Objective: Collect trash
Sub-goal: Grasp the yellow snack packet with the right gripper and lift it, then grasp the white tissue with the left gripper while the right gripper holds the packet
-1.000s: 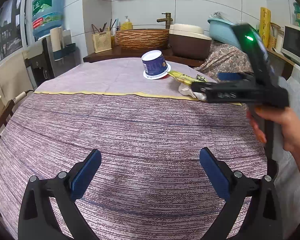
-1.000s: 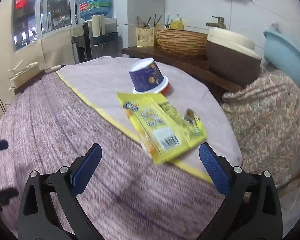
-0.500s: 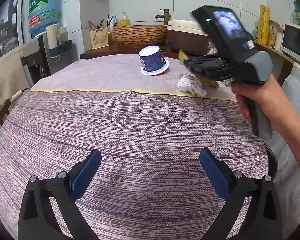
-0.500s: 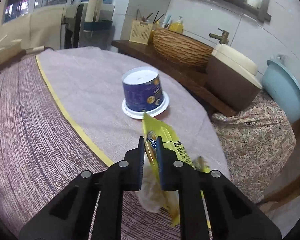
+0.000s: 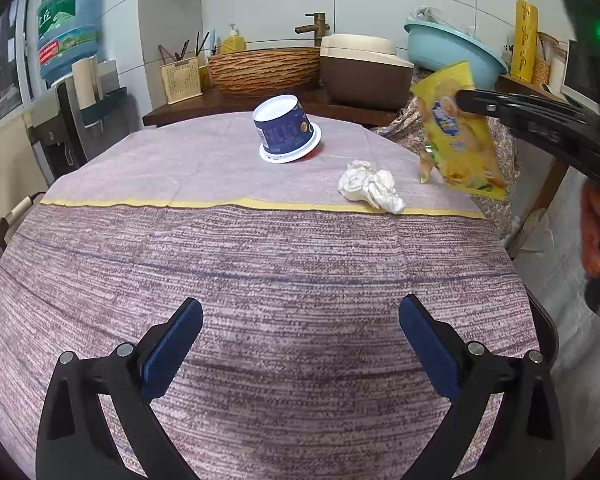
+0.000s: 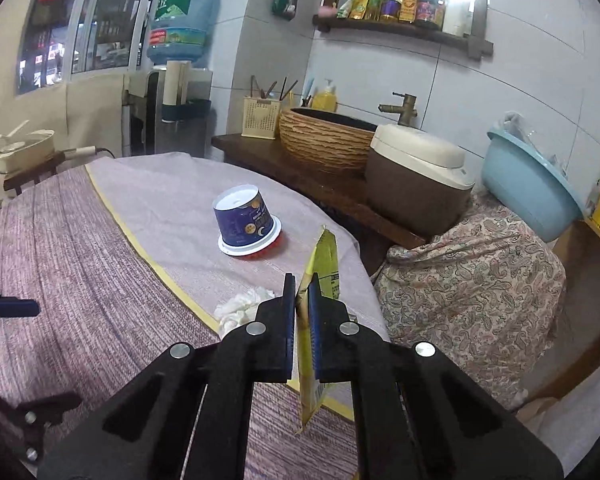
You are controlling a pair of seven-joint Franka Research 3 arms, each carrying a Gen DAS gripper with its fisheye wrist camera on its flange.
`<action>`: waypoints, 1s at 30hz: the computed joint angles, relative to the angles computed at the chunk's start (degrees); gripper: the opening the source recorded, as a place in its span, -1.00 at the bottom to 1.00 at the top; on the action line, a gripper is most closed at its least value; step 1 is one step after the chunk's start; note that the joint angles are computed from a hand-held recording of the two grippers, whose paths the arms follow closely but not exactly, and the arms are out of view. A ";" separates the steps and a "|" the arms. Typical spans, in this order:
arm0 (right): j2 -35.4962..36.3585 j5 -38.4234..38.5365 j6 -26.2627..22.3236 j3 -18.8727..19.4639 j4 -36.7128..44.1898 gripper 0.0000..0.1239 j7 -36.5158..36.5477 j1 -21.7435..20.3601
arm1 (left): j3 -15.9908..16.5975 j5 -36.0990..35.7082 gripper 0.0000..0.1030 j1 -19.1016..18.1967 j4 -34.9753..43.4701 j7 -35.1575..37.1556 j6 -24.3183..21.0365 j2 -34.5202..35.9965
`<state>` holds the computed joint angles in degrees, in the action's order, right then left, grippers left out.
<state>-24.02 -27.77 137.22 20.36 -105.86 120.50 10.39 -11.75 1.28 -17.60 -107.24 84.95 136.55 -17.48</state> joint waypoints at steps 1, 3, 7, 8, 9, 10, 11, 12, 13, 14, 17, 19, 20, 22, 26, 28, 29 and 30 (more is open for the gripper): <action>-1.07 0.01 0.52 -0.24 -1.02 -0.89 0.24 0.10 | -0.23 0.28 0.89 0.10 0.43 -0.37 -0.13 0.42; -3.45 0.63 1.62 -0.80 -3.15 -0.89 0.40 0.06 | -0.31 -0.26 0.89 -0.15 1.78 -0.28 -0.36 1.73; -7.77 3.75 3.44 -1.45 -6.67 -0.89 -0.05 -0.54 | -1.35 0.92 0.89 -0.23 5.22 -0.31 -1.55 4.91; -8.82 4.54 3.70 -1.51 -7.41 -0.89 -0.45 -0.78 | -1.57 1.15 0.89 -0.23 6.02 -0.51 -1.85 5.61; -10.04 5.41 3.74 -1.59 -8.22 -0.89 -0.94 -0.97 | -1.79 1.19 0.89 -0.29 7.16 -0.68 -2.24 6.63; -11.27 6.37 3.94 -1.73 -9.07 -0.89 -1.36 -1.18 | -1.84 0.70 0.89 -0.45 8.03 -0.43 -2.62 7.41; -12.02 7.27 4.22 -1.72 -9.64 -0.89 -1.75 -1.51 | -1.96 0.27 0.89 -0.61 9.22 -0.11 -3.05 8.46; -13.26 8.45 4.38 -2.06 -10.54 -0.89 -2.30 -1.52 | -2.13 0.11 0.89 -0.72 9.88 0.08 -3.20 9.06; -14.23 9.38 4.48 -2.09 -11.21 -0.89 -2.77 -1.80 | -2.26 -0.14 0.89 -0.84 10.52 0.45 -3.34 9.67; -15.17 10.15 4.53 -1.97 -11.82 -0.89 -3.11 -2.23 | -2.45 -0.08 0.89 -0.93 11.22 0.71 -3.43 10.37; -18.03 13.23 4.73 -2.53 -13.67 -0.89 -4.42 -2.64 | -3.01 0.03 0.89 -1.17 14.32 1.18 -4.88 13.11; -19.50 15.52 4.87 -2.94 -14.64 -0.89 -5.12 -2.80 | -3.58 1.18 0.89 -1.40 16.91 0.90 -5.98 15.43; -20.27 16.22 4.68 -2.91 -14.98 -0.89 -5.46 -3.19 | -3.97 2.54 0.89 -1.63 18.50 0.40 -6.59 16.81; -21.85 16.88 3.99 -2.61 -15.58 -0.89 -6.39 -4.24 | -4.45 4.37 0.89 -2.13 21.02 0.48 -7.19 18.91; -24.43 19.00 3.27 -2.81 -17.14 -0.89 -7.81 -5.16 | -4.98 10.93 0.89 -4.07 28.45 -2.31 -10.06 24.81; -25.66 19.70 2.96 -2.67 -17.86 -0.89 -8.29 -5.73 | -4.78 13.32 0.89 -5.28 32.58 -3.40 -12.52 27.76; -26.20 19.98 2.78 -2.56 -18.15 -0.89 -8.49 -6.03 | -4.54 14.78 0.85 -5.98 34.50 -4.01 -13.68 29.15; -26.89 20.36 2.59 -2.61 -18.61 -0.89 -8.66 -6.20 | -4.31 15.75 0.81 -6.62 36.57 -4.48 -14.61 30.67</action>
<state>-50.91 -7.42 139.81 17.75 -124.47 111.84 4.19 -16.06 17.03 -24.22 -70.67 80.47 121.94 13.19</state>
